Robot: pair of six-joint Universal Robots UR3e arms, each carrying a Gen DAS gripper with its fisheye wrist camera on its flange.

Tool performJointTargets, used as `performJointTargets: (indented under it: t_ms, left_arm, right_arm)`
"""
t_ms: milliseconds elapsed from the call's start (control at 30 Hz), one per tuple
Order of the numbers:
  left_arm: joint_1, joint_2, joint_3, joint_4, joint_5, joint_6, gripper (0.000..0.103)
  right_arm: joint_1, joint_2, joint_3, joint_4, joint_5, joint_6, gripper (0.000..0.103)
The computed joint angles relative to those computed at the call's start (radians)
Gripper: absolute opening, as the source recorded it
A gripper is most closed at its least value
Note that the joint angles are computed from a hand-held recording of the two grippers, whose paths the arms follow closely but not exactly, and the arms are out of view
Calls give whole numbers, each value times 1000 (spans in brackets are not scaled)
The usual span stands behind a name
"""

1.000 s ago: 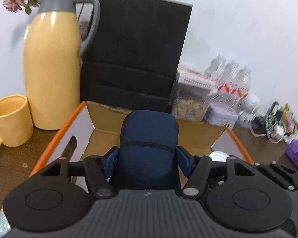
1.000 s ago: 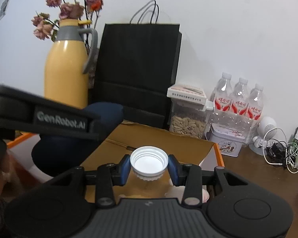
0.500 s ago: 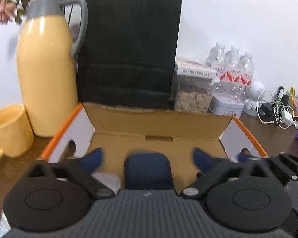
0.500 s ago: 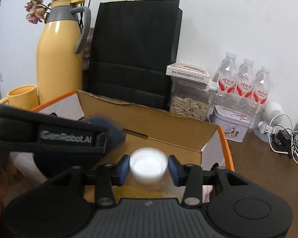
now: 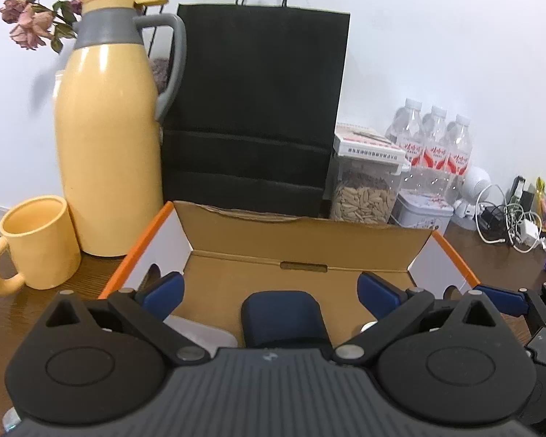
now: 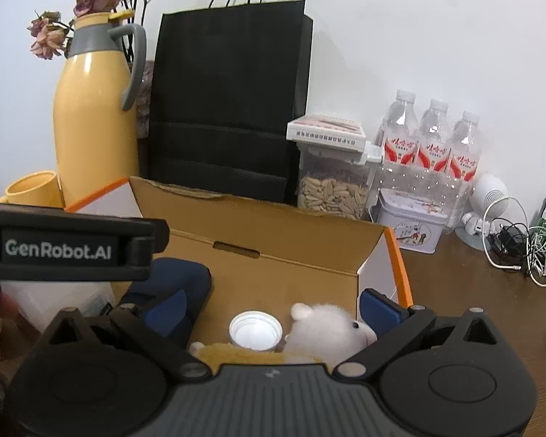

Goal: Organize objects
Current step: 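Lower the bottle cap and navy pouch into the cardboard box and release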

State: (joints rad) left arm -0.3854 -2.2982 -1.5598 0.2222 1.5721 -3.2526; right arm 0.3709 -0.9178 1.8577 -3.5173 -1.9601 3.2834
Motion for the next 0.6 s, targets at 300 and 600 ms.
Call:
performJointTargets:
  t_ms: [300, 600]
  left_arm:
    - [47, 202, -301, 154, -80, 28, 103]
    - [72, 274, -534, 333, -92, 54, 103]
  right_arm:
    - [83, -76, 109, -76, -73, -10, 103]
    - [180, -121, 287, -229, -178, 42, 103]
